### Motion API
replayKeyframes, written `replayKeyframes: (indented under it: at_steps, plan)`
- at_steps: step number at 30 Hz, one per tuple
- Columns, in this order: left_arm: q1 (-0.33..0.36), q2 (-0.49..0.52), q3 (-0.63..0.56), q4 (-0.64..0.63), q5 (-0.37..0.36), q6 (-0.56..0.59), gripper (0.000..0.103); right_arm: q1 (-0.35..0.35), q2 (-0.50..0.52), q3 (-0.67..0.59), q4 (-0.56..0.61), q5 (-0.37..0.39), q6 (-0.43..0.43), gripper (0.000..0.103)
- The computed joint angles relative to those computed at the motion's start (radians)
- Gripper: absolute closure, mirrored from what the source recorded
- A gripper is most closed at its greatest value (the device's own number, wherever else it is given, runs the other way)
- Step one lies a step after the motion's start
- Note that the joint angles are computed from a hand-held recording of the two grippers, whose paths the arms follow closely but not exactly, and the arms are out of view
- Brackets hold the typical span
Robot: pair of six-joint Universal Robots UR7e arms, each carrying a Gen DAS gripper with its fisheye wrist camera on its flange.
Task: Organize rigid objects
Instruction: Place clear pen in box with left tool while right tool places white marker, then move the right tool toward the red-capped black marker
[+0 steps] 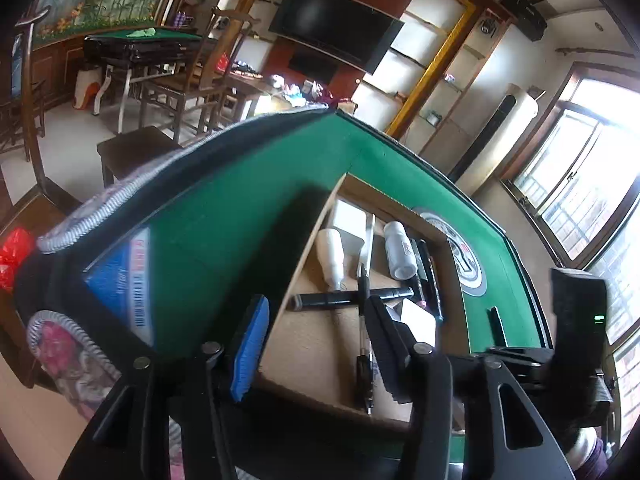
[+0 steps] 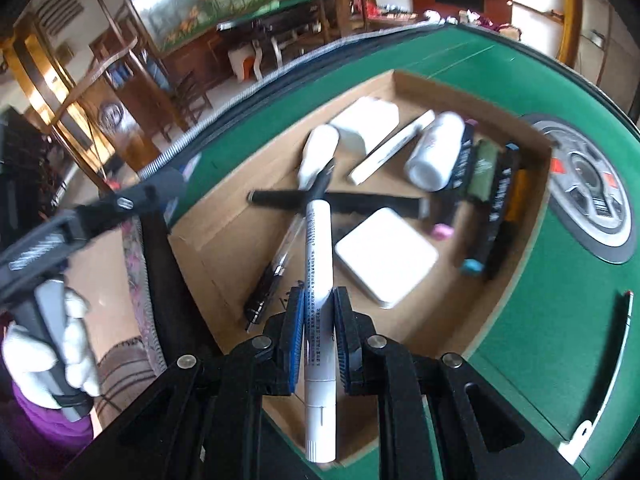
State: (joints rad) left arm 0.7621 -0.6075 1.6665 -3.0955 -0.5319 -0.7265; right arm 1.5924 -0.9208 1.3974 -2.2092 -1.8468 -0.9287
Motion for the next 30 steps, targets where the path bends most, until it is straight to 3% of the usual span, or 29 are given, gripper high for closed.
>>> replayKeyframes:
  at_steps: [5, 8, 12, 16, 19, 22, 25, 30]
  plan:
    - [0.002, 0.005, 0.002, -0.036, -0.018, 0.026, 0.049, 0.019, 0.05, -0.024, -0.004, -0.052, 0.058, 0.089]
    - [0.004, 0.003, 0.006, -0.037, -0.032, 0.027, 0.049, 0.025, 0.065, -0.026, 0.006, -0.055, 0.043, 0.087]
    - [-0.001, 0.007, 0.007, -0.042, -0.016, 0.025, 0.044, 0.019, 0.074, -0.058, 0.081, -0.024, 0.053, 0.082]
    - [-0.01, 0.016, 0.0, -0.04, 0.011, 0.029, 0.038, 0.007, 0.095, -0.108, 0.038, -0.015, 0.099, 0.068]
    - [-0.017, 0.025, -0.011, -0.03, 0.025, 0.042, 0.037, -0.001, 0.11, -0.154, 0.034, -0.007, 0.141, 0.066]
    - [-0.026, 0.039, -0.033, 0.0, 0.043, 0.047, 0.035, -0.022, 0.096, -0.202, 0.112, 0.067, 0.184, 0.066]
    - [-0.036, 0.06, -0.066, 0.031, 0.06, 0.065, 0.032, -0.031, 0.056, -0.174, 0.07, 0.081, 0.156, 0.054]
    - [-0.057, 0.116, -0.159, 0.147, 0.11, 0.106, 0.03, -0.055, -0.03, -0.086, -0.058, 0.107, 0.106, 0.047]
